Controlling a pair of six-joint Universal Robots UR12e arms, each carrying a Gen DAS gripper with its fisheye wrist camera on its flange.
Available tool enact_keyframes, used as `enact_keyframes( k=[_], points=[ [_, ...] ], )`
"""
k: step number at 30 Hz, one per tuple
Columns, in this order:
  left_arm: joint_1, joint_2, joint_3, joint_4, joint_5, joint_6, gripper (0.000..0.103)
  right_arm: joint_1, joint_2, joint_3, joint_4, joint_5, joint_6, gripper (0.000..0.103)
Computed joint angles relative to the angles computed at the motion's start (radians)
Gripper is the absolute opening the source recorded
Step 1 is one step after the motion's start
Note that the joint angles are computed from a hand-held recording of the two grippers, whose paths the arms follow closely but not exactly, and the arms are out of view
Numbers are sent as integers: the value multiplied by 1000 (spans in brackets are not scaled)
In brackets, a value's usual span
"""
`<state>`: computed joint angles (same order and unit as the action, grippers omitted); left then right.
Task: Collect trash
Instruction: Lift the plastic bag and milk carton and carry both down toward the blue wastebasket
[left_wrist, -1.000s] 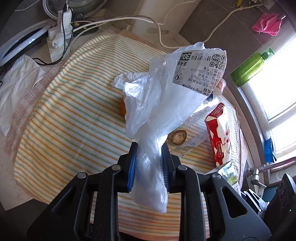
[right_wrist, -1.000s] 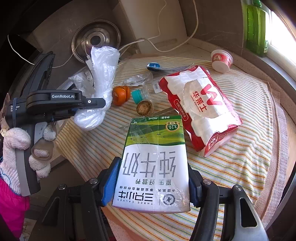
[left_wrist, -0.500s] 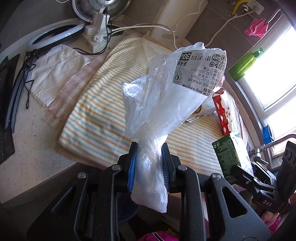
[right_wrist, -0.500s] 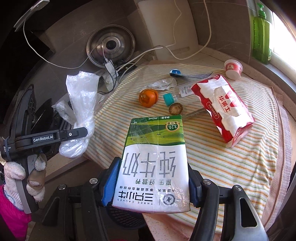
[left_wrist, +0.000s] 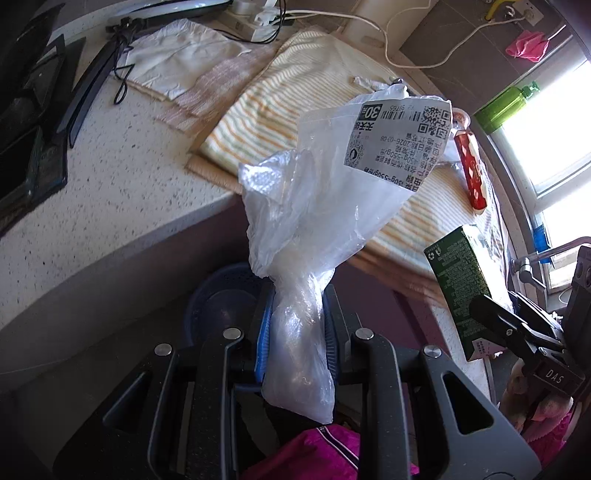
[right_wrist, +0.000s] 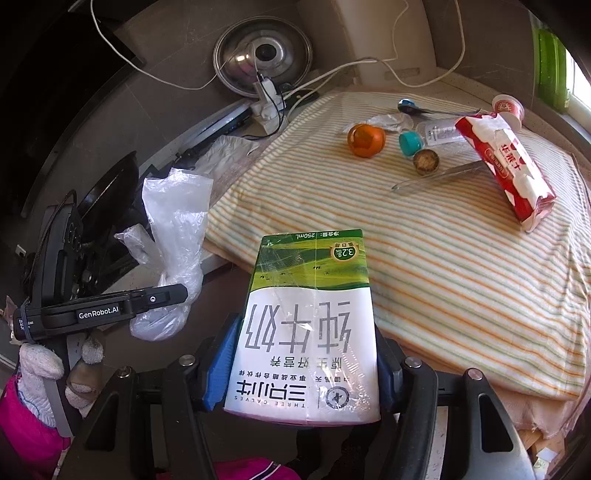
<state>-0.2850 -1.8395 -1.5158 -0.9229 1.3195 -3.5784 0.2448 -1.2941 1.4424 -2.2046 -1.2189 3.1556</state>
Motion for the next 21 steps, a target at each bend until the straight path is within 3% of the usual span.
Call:
enact_keyframes(
  k=[11,21],
  points=[
    [7,32,-101,-65,-31,39,24,48,-1,47,59,-13,-15,65],
    [8,3,-119,-135,-42,100,24,73,12,86,81,-55,-10,65]
  ],
)
